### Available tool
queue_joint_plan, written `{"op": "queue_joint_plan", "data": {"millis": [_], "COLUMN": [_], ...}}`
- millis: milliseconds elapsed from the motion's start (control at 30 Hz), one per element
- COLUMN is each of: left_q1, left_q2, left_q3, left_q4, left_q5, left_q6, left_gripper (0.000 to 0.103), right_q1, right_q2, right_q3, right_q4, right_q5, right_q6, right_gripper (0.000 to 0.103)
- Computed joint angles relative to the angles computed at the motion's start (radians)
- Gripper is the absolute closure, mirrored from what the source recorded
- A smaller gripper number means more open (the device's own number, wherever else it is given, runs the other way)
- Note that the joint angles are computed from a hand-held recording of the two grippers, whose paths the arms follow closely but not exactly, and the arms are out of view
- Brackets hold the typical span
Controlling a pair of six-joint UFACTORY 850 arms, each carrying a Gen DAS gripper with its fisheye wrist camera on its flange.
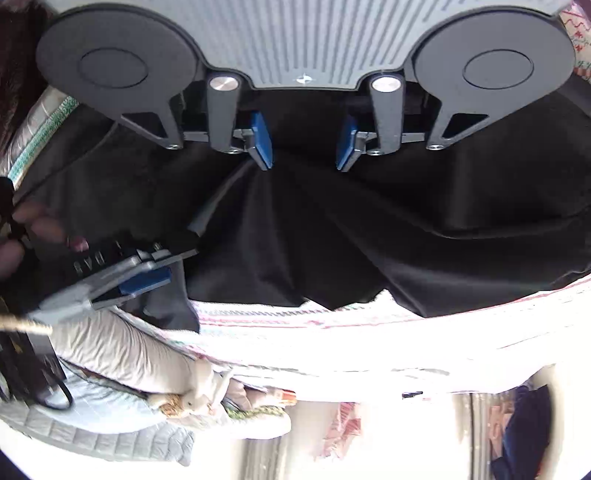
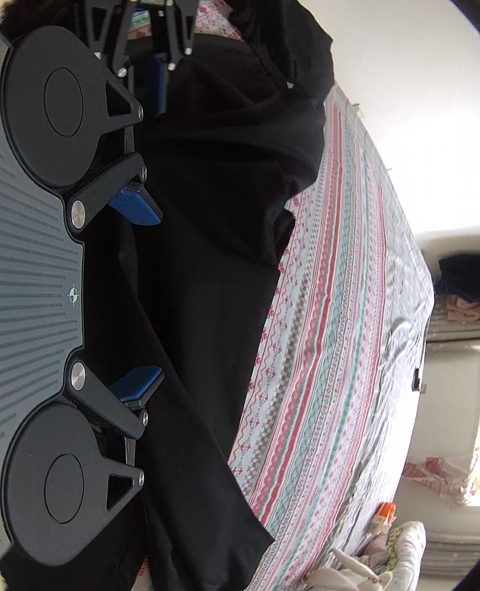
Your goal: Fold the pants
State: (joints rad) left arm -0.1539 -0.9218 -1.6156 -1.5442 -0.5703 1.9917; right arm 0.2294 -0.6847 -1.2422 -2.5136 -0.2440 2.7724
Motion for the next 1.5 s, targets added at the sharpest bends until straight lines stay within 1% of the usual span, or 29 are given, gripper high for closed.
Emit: {"op": "queue_joint_plan", "data": {"millis": [33,67,100,167,200,267,367,400,467,533,567,600,633,667,700,733,767,800,833,867,900,933,1000,1067,1133,1267,1333,1400,1500], "left_q1": [0.009,0.019,0.029,0.045,0.058,0.071,0.082,0.088,0.095,0.101,0.103,0.102,0.109,0.107,0.104,0.104,0.103,0.102,0.104,0.103,0.103,0.109,0.109,0.111,0.112,0.109,0.114,0.121,0.129], "left_q2": [-0.006,-0.010,-0.011,-0.030,-0.037,-0.074,-0.132,-0.148,-0.190,-0.220,-0.230,-0.240,-0.233,-0.243,-0.240,-0.226,-0.229,-0.230,-0.226,-0.229,-0.229,-0.215,-0.203,-0.199,-0.202,-0.186,-0.191,-0.204,-0.235], "left_q3": [-0.014,-0.023,-0.022,-0.056,-0.062,-0.124,-0.221,-0.247,-0.317,-0.366,-0.381,-0.396,-0.381,-0.394,-0.387,-0.362,-0.366,-0.367,-0.363,-0.370,-0.371,-0.344,-0.326,-0.316,-0.322,-0.302,-0.312,-0.330,-0.377], "left_q4": [-0.016,-0.051,-0.098,-0.163,-0.204,-0.238,-0.272,-0.257,-0.166,-0.138,-0.117,-0.103,-0.123,-0.124,-0.130,-0.150,-0.150,-0.153,-0.148,-0.142,-0.159,-0.198,-0.230,-0.255,-0.257,-0.346,-0.344,-0.304,-0.219], "left_q5": [-0.002,-0.002,-0.001,0.019,0.033,0.076,0.148,0.165,0.175,0.171,0.174,0.178,0.169,0.172,0.181,0.182,0.182,0.182,0.177,0.173,0.168,0.160,0.160,0.154,0.156,0.199,0.201,0.191,0.187], "left_q6": [-0.018,-0.033,-0.036,-0.070,-0.077,-0.149,-0.272,-0.337,-0.504,-0.589,-0.638,-0.675,-0.670,-0.684,-0.694,-0.685,-0.700,-0.717,-0.735,-0.752,-0.741,-0.696,-0.668,-0.655,-0.662,-0.575,-0.590,-0.654,-0.767], "left_gripper": [0.030,0.022,0.017,0.016,0.015,0.015,0.015,0.015,0.015,0.015,0.015,0.015,0.015,0.015,0.016,0.016,0.016,0.016,0.016,0.016,0.016,0.016,0.016,0.016,0.016,0.018,0.020,0.022,0.026], "right_q1": [0.004,0.009,0.014,0.028,0.037,0.051,0.065,0.070,0.081,0.094,0.098,0.102,0.107,0.110,0.113,0.115,0.117,0.117,0.118,0.117,0.118,0.118,0.113,0.104,0.095,0.077,0.069,0.062,0.064], "right_q2": [-0.001,-0.003,-0.004,-0.010,-0.016,-0.028,-0.044,-0.048,-0.055,-0.062,-0.070,-0.073,-0.074,-0.077,-0.077,-0.077,-0.072,-0.073,-0.077,-0.082,-0.084,-0.082,-0.065,-0.041,-0.015,0.013,0.022,0.025,0.020], "right_q3": [-0.001,-0.001,-0.001,-0.006,-0.013,-0.025,-0.040,-0.043,-0.048,-0.052,-0.058,-0.060,-0.060,-0.062,-0.060,-0.058,-0.049,-0.054,-0.063,-0.077,-0.082,-0.082,-0.061,-0.037,-0.009,0.018,0.025,0.028,0.023], "right_q4": [-0.066,-0.126,-0.169,-0.190,-0.162,-0.132,-0.140,-0.132,-0.068,0.039,0.083,0.115,0.149,0.166,0.181,0.169,0.150,0.172,0.237,0.309,0.342,0.336,0.250,0.162,0.107,0.116,0.118,0.106,0.132], "right_q5": [0.007,0.012,0.013,0.009,0.009,0.014,0.028,0.028,0.024,0.009,0.001,-0.005,-0.011,-0.012,-0.015,-0.018,-0.022,-0.018,-0.014,-0.013,-0.020,-0.027,-0.044,-0.067,-0.100,-0.158,-0.166,-0.160,-0.154], "right_q6": [0.034,0.064,0.079,0.053,0.006,-0.053,-0.089,-0.115,-0.216,-0.364,-0.429,-0.474,-0.520,-0.547,-0.571,-0.566,-0.548,-0.566,-0.624,-0.689,-0.714,-0.697,-0.580,-0.449,-0.349,-0.275,-0.247,-0.225,-0.253], "right_gripper": [0.018,0.018,0.018,0.018,0.018,0.020,0.021,0.025,0.031,0.038,0.038,0.040,0.042,0.044,0.048,0.053,0.056,0.067,0.080,0.086,0.094,0.098,0.103,0.103,0.103,0.103,0.103,0.103,0.103]}}
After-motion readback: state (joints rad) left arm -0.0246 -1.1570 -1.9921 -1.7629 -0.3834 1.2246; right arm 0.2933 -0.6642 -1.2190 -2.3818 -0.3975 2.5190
